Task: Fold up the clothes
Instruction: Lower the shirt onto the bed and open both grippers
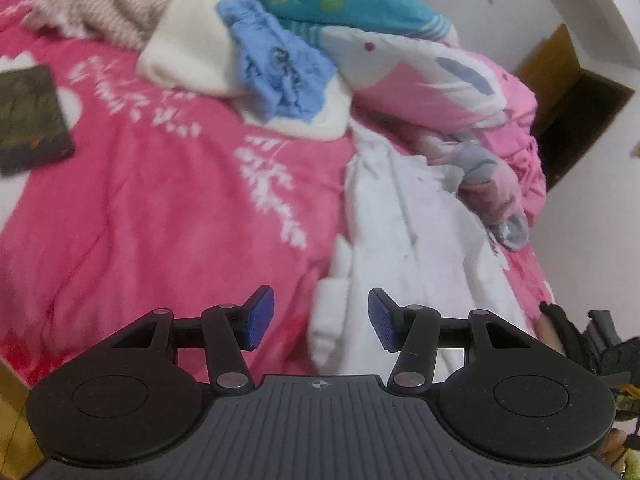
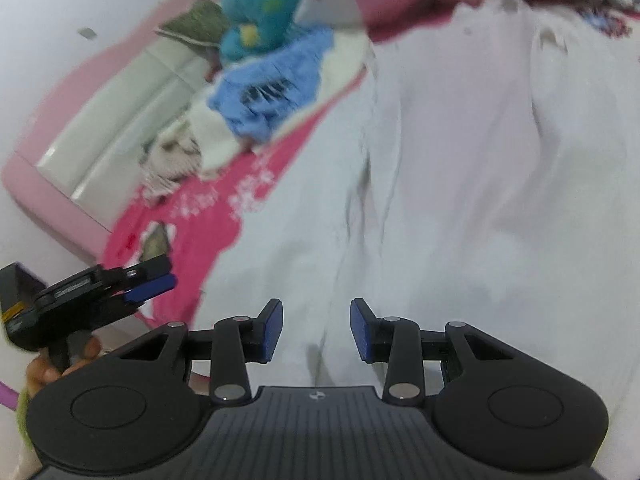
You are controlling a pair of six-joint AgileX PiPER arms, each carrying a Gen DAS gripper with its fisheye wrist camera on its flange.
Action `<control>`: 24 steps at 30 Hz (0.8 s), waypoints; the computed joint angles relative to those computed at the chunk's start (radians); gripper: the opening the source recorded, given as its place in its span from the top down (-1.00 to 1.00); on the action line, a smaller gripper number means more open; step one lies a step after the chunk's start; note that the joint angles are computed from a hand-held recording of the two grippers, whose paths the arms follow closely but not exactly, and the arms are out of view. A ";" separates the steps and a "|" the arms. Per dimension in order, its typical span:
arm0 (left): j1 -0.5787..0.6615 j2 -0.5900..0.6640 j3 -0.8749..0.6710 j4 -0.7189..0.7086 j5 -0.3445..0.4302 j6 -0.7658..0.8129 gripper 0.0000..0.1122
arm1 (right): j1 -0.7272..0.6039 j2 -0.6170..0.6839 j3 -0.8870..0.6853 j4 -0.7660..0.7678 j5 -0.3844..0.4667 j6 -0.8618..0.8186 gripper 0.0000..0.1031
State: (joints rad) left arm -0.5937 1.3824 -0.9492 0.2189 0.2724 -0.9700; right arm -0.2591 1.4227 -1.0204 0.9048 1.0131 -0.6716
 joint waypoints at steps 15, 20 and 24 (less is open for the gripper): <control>-0.086 0.010 0.141 0.701 -0.084 -0.750 0.07 | 0.008 0.083 0.071 0.150 0.010 -0.043 1.00; -0.085 0.002 0.147 0.781 -0.068 -0.820 0.08 | -0.152 0.041 0.079 0.298 0.121 -0.113 1.00; -0.078 0.018 0.134 0.805 -0.061 -0.801 0.08 | -0.297 0.007 0.074 0.294 0.157 -0.124 1.00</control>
